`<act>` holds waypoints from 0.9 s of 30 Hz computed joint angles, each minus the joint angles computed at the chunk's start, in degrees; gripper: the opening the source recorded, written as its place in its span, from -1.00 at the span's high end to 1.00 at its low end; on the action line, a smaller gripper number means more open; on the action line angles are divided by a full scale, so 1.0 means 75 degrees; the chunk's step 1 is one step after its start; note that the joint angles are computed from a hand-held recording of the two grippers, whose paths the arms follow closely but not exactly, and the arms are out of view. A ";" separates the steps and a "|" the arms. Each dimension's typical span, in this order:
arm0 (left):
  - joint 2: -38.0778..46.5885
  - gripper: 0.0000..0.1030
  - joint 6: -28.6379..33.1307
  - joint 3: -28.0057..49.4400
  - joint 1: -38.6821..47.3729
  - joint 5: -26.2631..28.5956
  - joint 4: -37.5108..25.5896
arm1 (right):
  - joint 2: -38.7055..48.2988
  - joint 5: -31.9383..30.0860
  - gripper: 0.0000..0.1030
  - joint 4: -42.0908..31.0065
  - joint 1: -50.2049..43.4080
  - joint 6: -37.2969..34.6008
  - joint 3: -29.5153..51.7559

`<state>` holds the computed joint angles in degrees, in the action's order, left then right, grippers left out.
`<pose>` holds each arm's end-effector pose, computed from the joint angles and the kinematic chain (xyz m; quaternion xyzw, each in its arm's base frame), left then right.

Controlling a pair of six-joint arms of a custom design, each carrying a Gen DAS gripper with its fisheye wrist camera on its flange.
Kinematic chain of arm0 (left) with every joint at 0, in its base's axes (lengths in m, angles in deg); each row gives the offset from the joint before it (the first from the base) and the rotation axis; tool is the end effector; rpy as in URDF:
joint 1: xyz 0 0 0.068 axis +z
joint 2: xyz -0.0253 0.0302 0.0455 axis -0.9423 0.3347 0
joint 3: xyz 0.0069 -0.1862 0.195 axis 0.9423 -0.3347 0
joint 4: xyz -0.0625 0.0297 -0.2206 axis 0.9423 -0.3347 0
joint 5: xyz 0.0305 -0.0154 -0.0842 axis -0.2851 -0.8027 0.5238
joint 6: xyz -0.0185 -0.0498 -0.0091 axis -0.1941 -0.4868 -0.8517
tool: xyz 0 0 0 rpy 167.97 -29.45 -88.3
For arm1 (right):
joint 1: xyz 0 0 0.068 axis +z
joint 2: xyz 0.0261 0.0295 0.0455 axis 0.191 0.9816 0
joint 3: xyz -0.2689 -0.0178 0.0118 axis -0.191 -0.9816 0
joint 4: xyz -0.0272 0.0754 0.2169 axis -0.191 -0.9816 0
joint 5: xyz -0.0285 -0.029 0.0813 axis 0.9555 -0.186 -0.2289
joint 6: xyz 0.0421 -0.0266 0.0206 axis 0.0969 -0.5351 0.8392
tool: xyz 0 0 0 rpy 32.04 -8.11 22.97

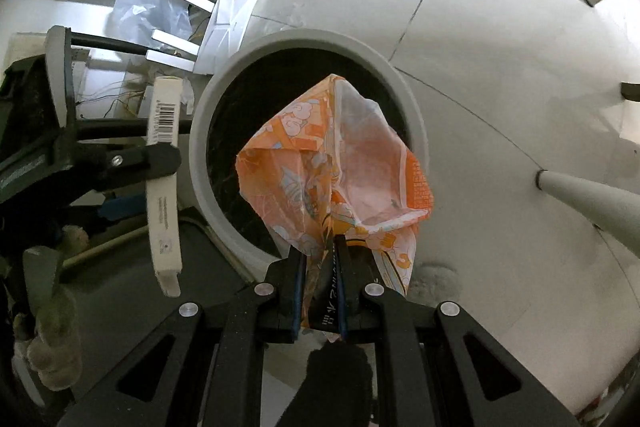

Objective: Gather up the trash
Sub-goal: 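Carry leaflet and orange bag to the trash bin and release both, then move both tools back over the table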

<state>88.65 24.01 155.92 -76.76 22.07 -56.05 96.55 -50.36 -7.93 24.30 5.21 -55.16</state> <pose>0.3760 -0.0543 0.1120 -0.0686 -0.9660 0.1777 0.1750 0.2052 0.0609 0.0928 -0.2594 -0.9483 -0.1805 0.0308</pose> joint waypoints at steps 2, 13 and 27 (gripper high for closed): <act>-0.0088 -0.97 0.0128 0.0019 0.0103 -0.0023 -0.0077 | 0.0657 -0.0154 0.56 0.0343 -0.0093 -0.0093 0.0206; -0.2744 -0.98 0.0648 -0.2451 -0.0006 -0.3047 0.1852 | 0.0229 0.1479 -1.00 -0.0749 0.0771 0.0312 0.0743; -0.4915 -0.98 0.1040 -0.1935 -0.0053 -0.3751 -0.0420 | -0.1775 0.2581 -1.00 -0.5847 0.1834 0.1337 0.3145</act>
<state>51.78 31.81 141.41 -77.15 -6.06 -59.20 83.24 -31.00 -51.78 38.06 15.24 -31.58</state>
